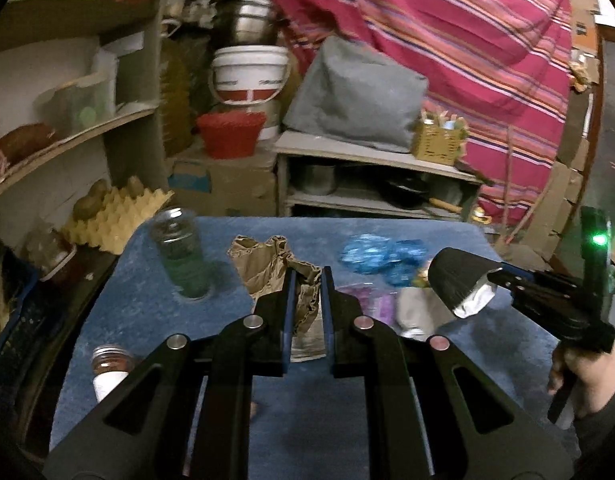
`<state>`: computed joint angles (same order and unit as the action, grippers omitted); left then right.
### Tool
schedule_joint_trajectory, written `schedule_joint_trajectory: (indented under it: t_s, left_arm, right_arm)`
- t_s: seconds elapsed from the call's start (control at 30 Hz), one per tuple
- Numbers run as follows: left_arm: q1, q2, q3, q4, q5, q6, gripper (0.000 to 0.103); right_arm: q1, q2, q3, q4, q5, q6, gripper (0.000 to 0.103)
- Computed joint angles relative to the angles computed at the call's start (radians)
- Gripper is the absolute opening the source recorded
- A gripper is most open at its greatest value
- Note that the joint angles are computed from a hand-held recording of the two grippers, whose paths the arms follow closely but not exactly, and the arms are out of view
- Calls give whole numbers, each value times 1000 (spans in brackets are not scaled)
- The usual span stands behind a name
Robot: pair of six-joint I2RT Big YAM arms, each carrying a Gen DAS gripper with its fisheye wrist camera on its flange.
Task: Collect trash
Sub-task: 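Grasp the crumpled brown paper with the left tool while the right tool grasps the black foil pouch, then carry the brown paper and black foil pouch over the basket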
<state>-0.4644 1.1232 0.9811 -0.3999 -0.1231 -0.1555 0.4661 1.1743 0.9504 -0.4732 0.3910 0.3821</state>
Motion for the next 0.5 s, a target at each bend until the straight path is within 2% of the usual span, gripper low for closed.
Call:
schedule_joint_trajectory:
  t_s: [0.1,0.23,0.3,0.5]
  left_arm:
    - [-75,-1,9,-6,-20,-11,11]
    - [-179,10,12,7,-51,-26,11]
    - [-228,21,9,22,-53,-40,11]
    - [-376,80,30,42,-68,-58,11]
  right_arm:
    - [2,-124,-66,-42,25,5,16]
    - [-5,-303,-149,-145,90,26,16]
    - [-20,-414,-192,-223,117,55,16]
    - [-60,-646,-266,-433,206,89,16]
